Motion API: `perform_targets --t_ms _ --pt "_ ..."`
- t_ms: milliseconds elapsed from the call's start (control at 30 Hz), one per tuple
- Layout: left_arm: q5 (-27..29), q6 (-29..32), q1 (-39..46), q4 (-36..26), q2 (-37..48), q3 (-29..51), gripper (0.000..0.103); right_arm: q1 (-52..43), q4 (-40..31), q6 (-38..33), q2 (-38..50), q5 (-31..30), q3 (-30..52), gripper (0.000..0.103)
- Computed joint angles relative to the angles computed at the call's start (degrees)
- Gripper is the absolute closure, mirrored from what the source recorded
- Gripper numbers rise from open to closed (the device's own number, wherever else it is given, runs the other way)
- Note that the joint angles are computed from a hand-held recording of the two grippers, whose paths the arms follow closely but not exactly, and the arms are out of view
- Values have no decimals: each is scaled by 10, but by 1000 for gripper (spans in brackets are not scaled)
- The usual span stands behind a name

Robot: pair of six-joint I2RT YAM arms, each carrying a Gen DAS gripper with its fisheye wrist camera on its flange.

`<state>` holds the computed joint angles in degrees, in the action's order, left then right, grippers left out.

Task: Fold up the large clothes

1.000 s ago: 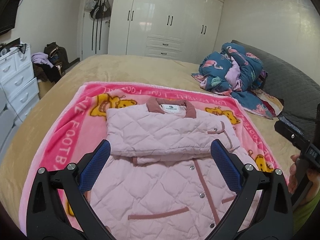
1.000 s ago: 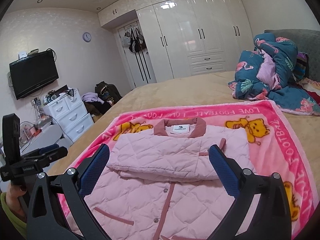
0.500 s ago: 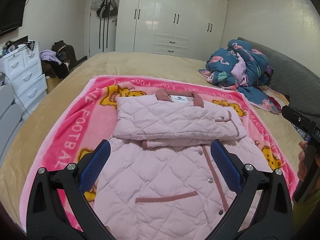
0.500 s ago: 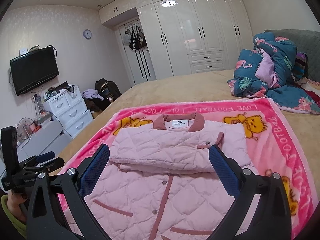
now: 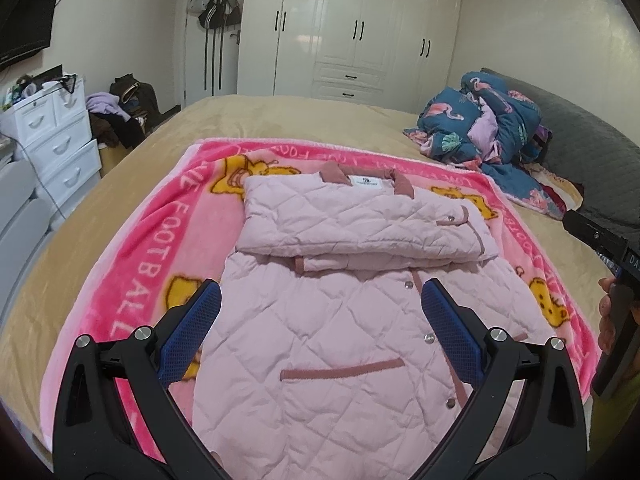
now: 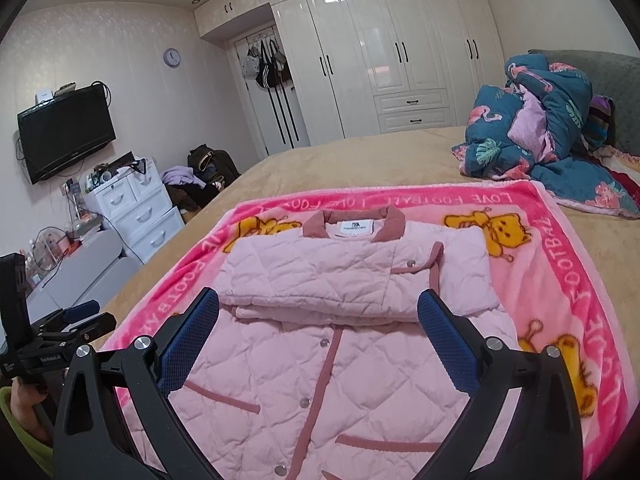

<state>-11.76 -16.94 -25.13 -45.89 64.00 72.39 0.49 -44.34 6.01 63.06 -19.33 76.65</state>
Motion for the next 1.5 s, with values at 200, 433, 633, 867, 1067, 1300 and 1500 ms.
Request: perform_targets --t_ms 200,433,633,867,1067,1300,1500 --pt "-3 -5 -2 -6 -11 -18 9 -11 -8 -8 -9 -7 -17 4" --pt "-7 -10 -5 -16 -22 -33 9 -24 -18 -22 -19 -15 -35 4" --pt "-8 -15 -5 -24 -30 -44 9 -36 -25 -29 -26 -21 -45 4" --pt "-10 -20 -5 -35 -37 -53 9 -50 -35 -41 -34 -29 -58 4" --pt "-17 -25 -4 -48 -45 -71 9 -52 -45 -53 -38 -28 -70 4" --pt "-17 -33 10 -66 -54 -91 9 -59 -53 -63 -46 -31 -95 4" --pt "-17 -39 19 -75 -58 -106 9 -64 -56 -71 -52 -32 -114 4"
